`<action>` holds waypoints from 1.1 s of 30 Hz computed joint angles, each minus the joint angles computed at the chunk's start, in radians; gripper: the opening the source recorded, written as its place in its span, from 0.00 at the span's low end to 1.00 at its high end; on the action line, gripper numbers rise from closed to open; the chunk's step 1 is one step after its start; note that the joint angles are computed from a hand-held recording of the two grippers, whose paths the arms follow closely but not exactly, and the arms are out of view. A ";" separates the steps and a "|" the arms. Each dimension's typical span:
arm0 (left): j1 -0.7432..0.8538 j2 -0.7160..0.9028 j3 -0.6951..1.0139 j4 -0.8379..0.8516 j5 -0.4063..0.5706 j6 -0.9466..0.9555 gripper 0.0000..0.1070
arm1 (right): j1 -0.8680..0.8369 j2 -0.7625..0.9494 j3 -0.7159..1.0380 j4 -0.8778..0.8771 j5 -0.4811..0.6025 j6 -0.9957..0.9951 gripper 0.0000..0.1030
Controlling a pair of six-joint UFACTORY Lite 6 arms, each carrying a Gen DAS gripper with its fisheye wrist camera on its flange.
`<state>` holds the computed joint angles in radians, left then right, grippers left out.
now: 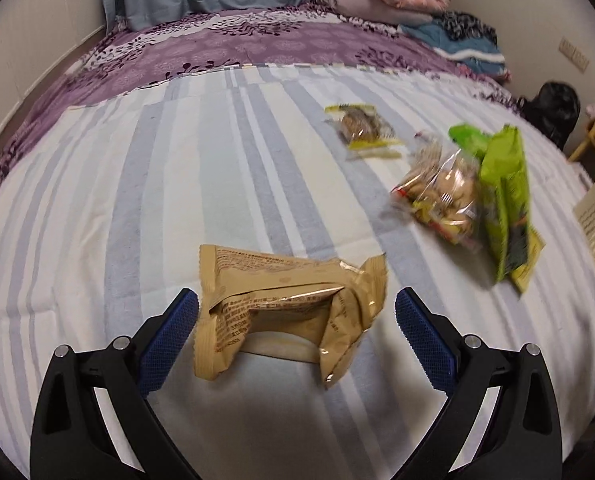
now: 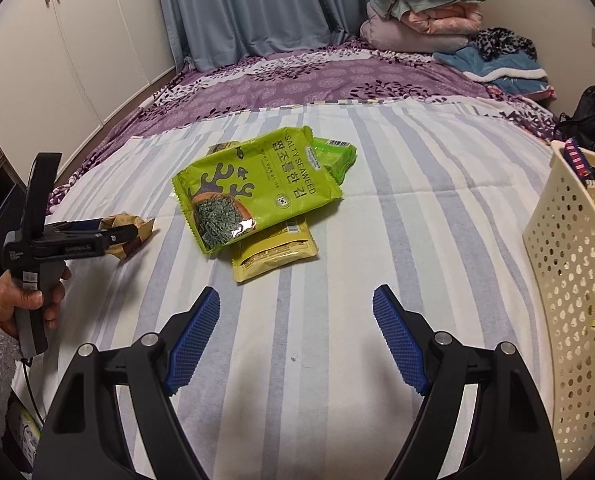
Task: Organize snacks
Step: 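Grasp the brown waffle pack with the left tool, then grasp the green Salty Seaweed bag with the right tool while the left tool holds the waffle pack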
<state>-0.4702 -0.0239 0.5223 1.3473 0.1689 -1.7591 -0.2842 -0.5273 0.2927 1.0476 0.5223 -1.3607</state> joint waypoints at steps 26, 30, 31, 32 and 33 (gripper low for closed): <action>-0.025 -0.243 -0.151 0.069 0.078 -0.161 0.82 | 0.107 0.904 0.577 0.370 0.272 0.195 0.87; -0.037 -0.288 -0.163 0.021 0.088 -0.116 0.82 | 0.154 0.946 0.635 0.414 0.221 0.216 0.90; -0.044 -0.295 -0.163 0.012 0.094 -0.107 0.82 | 0.171 0.974 0.668 0.407 0.208 0.249 0.92; -0.054 -0.304 -0.165 0.005 0.099 -0.103 0.82 | 0.180 0.992 0.688 0.412 0.200 0.257 0.94; -0.061 -0.309 -0.165 -0.002 0.104 -0.099 0.82 | 0.196 1.007 0.711 0.408 0.180 0.272 0.95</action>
